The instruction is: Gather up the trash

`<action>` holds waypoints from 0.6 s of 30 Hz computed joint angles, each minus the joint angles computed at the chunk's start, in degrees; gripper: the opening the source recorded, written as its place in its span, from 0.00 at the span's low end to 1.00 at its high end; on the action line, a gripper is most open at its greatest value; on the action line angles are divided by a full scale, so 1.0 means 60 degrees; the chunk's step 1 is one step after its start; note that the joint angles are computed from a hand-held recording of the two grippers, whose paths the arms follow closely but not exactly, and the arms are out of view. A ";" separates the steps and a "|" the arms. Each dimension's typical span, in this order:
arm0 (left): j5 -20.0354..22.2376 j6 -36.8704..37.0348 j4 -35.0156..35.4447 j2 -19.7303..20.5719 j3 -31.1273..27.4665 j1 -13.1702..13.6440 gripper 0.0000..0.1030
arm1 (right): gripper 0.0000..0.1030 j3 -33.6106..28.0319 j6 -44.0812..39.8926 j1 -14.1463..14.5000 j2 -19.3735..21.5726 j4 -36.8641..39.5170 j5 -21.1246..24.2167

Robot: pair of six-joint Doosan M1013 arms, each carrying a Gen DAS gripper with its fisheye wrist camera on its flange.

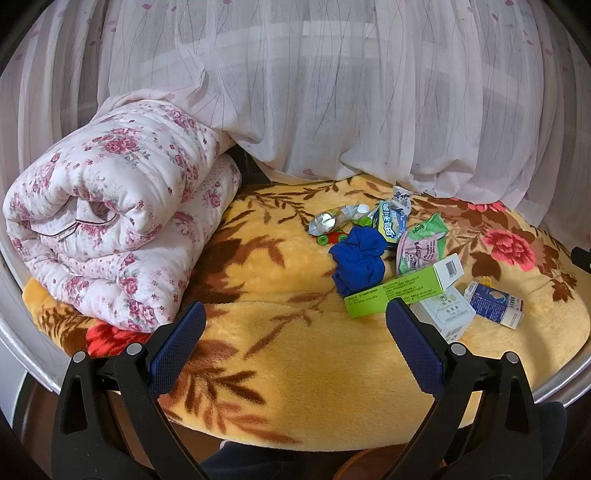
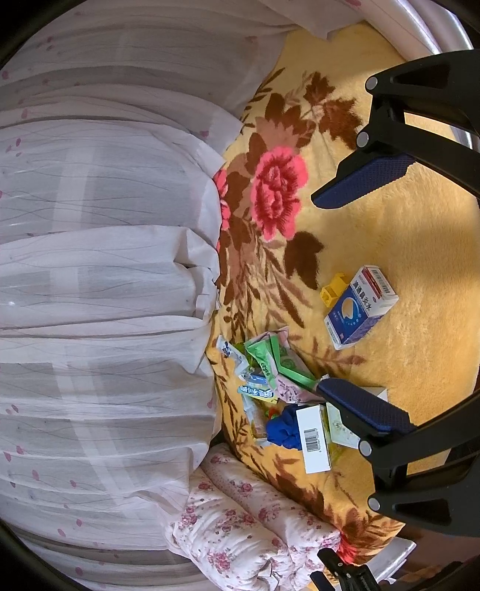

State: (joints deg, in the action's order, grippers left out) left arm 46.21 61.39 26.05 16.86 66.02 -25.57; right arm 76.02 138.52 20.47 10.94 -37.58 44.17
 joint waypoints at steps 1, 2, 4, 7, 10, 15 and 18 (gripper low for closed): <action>-0.0023 0.0019 -0.0029 -0.0009 0.0005 0.0006 0.93 | 0.89 0.0002 -0.0010 0.0000 0.0010 0.0019 -0.0013; -0.0012 0.0022 -0.0038 -0.0005 -0.0004 0.0006 0.93 | 0.89 0.0040 -0.0029 -0.0024 -0.0002 0.0048 -0.0055; 0.0001 0.0036 -0.0038 0.0007 -0.0012 -0.0004 0.93 | 0.89 0.0045 -0.0101 0.0000 0.0019 0.0118 -0.0079; -0.0008 0.0070 -0.0044 0.0020 0.0012 -0.0013 0.93 | 0.89 0.0069 -0.0303 0.0019 0.0043 0.0285 -0.0135; -0.0041 0.0018 -0.0035 0.0006 0.0095 -0.0018 0.93 | 0.89 0.0059 -0.0723 0.0003 0.0101 0.0694 -0.0213; 0.0126 -0.0105 -0.0092 0.0014 0.0226 -0.0001 0.93 | 0.90 -0.0113 -0.1667 0.0143 0.0519 0.1553 -0.0445; 0.0247 -0.0140 -0.0229 0.0003 0.0352 0.0057 0.93 | 0.90 -0.0334 -0.2270 0.0178 0.0940 0.2422 -0.0628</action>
